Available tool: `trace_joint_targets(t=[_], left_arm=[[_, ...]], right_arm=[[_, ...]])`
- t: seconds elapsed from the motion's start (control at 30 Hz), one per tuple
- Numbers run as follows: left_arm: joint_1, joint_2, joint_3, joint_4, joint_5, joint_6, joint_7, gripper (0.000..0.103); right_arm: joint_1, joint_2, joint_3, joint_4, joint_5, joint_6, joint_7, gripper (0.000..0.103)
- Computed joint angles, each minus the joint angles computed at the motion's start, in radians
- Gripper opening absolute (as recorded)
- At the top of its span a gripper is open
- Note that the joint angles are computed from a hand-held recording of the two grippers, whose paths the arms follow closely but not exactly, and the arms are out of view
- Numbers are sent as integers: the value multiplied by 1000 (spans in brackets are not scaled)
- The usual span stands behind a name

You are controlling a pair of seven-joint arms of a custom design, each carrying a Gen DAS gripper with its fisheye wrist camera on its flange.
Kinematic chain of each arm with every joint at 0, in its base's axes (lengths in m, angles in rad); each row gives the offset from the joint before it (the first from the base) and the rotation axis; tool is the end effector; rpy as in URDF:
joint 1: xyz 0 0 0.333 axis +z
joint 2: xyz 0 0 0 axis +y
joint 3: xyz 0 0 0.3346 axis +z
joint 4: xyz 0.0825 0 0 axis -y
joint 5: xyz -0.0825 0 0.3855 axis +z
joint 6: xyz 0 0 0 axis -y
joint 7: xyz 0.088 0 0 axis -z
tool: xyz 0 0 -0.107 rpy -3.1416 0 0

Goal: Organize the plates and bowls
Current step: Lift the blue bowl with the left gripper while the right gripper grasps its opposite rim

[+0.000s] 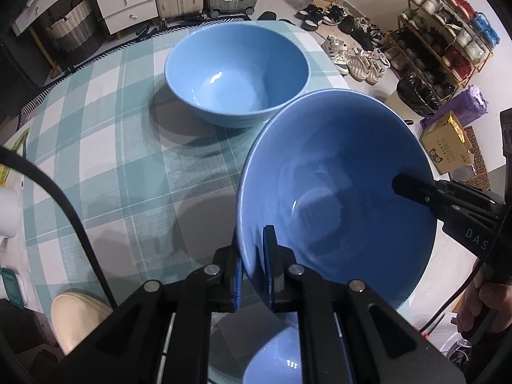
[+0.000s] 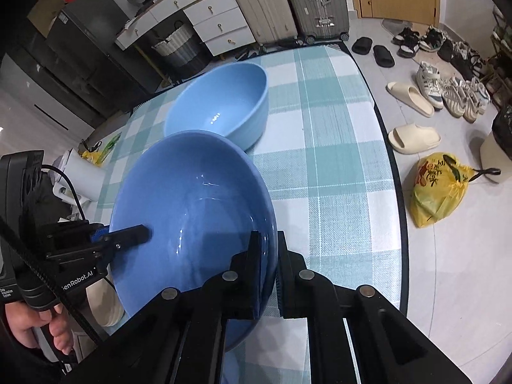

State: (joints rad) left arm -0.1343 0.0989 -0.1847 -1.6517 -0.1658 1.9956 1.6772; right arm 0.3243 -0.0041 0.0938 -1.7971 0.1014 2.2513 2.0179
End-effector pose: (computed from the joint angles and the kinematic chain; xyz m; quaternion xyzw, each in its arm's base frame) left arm 0.5874 -0.1992 0.5896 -0.5575 0.8164 -0.1505 0.0084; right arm 0.5486 0.2469 0.6066 -0.6619 0.7130 -0.0358 0.2286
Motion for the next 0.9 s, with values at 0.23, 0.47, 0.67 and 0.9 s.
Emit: trace_joint_targets(t=[0.23, 0.47, 0.67, 0.9], left_arm=[[8, -67, 7, -21, -18, -37, 12, 9], [20, -170, 31, -117, -100, -47, 36, 9], [24, -267, 49, -239, -150, -62, 49, 9], [19, -350, 65, -341, -163, -65, 63, 9]], right_arm=[[15, -47, 14, 12, -28, -37, 29, 8], [36, -129, 31, -60, -12, -36, 79, 8], [60, -191, 56, -138, -12, -45, 115, 8], [86, -223, 79, -177, -30, -67, 153, 8]])
